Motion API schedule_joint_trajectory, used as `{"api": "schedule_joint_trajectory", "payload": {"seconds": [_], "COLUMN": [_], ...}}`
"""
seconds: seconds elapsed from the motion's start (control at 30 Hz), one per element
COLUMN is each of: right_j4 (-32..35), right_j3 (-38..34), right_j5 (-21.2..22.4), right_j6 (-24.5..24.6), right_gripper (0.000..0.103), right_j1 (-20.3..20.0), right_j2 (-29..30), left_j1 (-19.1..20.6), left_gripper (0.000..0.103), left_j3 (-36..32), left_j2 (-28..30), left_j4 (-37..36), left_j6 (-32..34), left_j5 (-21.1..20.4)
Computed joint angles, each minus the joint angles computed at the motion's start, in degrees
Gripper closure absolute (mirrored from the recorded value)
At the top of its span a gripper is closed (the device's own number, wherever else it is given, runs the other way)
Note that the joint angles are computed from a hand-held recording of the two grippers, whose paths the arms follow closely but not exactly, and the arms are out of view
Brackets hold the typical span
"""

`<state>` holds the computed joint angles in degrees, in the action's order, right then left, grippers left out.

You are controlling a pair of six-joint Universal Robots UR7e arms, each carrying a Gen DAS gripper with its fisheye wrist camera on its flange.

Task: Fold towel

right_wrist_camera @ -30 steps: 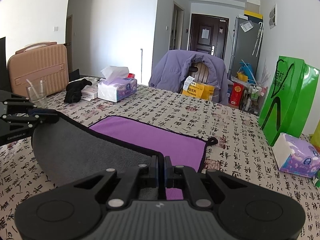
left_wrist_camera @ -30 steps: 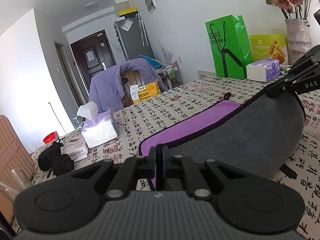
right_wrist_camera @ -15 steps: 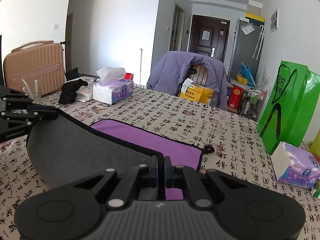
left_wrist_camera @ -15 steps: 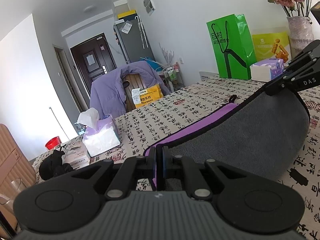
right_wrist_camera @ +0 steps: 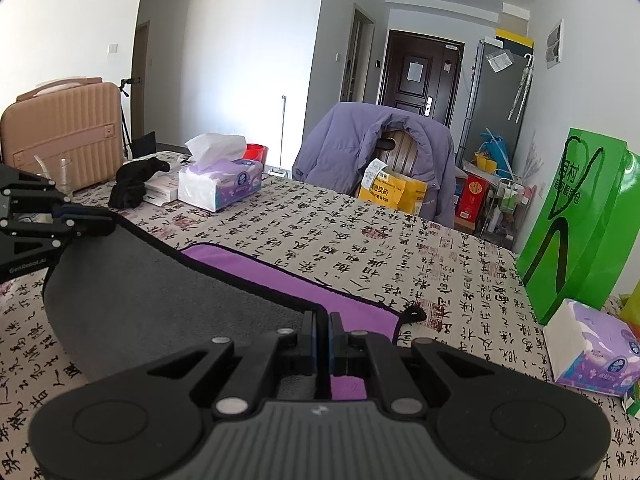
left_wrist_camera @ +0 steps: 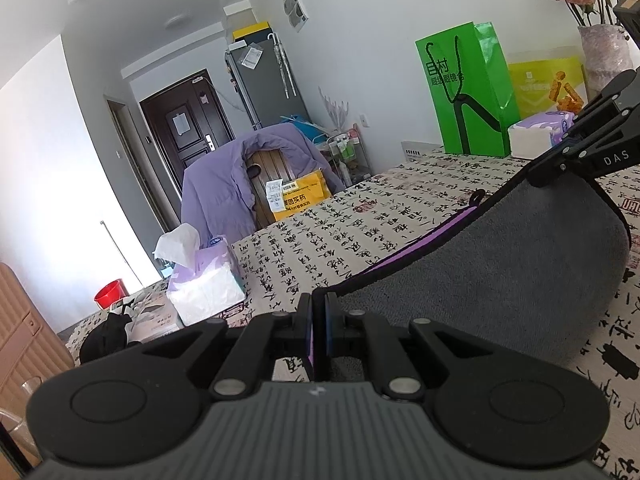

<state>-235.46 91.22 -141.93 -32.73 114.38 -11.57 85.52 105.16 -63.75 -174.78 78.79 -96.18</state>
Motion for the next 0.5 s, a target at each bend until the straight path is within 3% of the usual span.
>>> {"api": "schedule_joint_trajectory", "payload": {"seconds": [0.5], "right_j4": [0.8], "right_j3": [-0.6], "right_j5": [0.9], "right_j6": [-1.1], "right_gripper": [0.098], "right_j1": [-1.4], "right_j2": [-0.6], "left_j1": [-0.4], "left_gripper": [0.096], "left_j3": [-2.5], "left_j2": [2.9], "left_j4": [-0.4], "left_j6": [-0.1], "left_j5": [1.0]}}
